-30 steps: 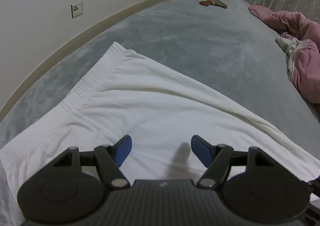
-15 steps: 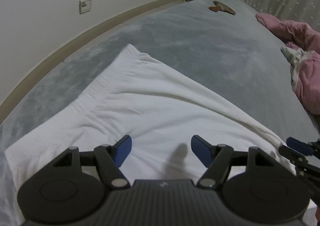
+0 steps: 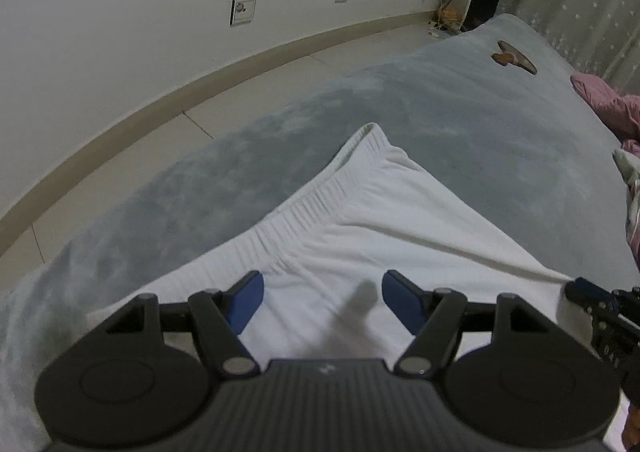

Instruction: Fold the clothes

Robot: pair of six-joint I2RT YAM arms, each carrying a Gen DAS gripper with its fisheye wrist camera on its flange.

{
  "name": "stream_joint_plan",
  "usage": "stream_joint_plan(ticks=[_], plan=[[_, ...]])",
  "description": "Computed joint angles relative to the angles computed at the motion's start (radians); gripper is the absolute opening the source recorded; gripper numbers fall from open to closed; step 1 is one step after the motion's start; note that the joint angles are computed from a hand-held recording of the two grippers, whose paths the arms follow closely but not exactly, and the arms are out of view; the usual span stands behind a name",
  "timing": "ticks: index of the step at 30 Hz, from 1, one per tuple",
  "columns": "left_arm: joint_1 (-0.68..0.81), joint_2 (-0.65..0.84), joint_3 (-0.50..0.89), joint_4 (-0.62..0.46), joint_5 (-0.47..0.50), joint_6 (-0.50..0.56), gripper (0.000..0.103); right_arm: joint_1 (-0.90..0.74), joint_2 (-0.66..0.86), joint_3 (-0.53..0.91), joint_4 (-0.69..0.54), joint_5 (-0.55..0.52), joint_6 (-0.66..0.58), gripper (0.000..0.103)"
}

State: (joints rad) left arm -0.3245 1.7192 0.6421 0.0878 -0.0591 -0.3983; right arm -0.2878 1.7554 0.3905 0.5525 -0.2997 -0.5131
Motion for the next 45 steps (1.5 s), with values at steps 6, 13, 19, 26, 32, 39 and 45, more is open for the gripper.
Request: stream_joint_plan(ticks=[6,13,19,26,32,39,45], plan=[[-0.011,0.008,0.004,0.003,-0.010,-0.007,0.069,0.007,0.015,0.024,0.022,0.035,0.055,0.004],[0.016,-0.004,-0.003,0.009,0.016,-0.033,0.069,0.000,-0.015,0.024,-0.037,-0.070,0.009,0.008],[0.068,-0.023,-0.011,0.010,0.045,-0.088,0.068,0.053,-0.030,0.015,-0.045,-0.094,-0.049,0.030],[0.111,-0.027,-0.015,0.033,0.091,-0.128,0.068,0.168,0.064,0.032,0.055,0.032,-0.046,0.032],[0.122,-0.002,0.002,0.034,0.092,-0.140,0.068,0.184,0.107,0.088,0.052,0.077,0.058,0.005],[0.118,0.004,0.008,0.035,0.089,-0.146,0.068,0.113,0.040,0.108,-0.065,-0.088,0.044,0.036],[0.102,0.005,0.009,0.029,0.073,-0.131,0.068,0.113,0.093,0.235,-0.212,-0.111,0.044,0.036]])
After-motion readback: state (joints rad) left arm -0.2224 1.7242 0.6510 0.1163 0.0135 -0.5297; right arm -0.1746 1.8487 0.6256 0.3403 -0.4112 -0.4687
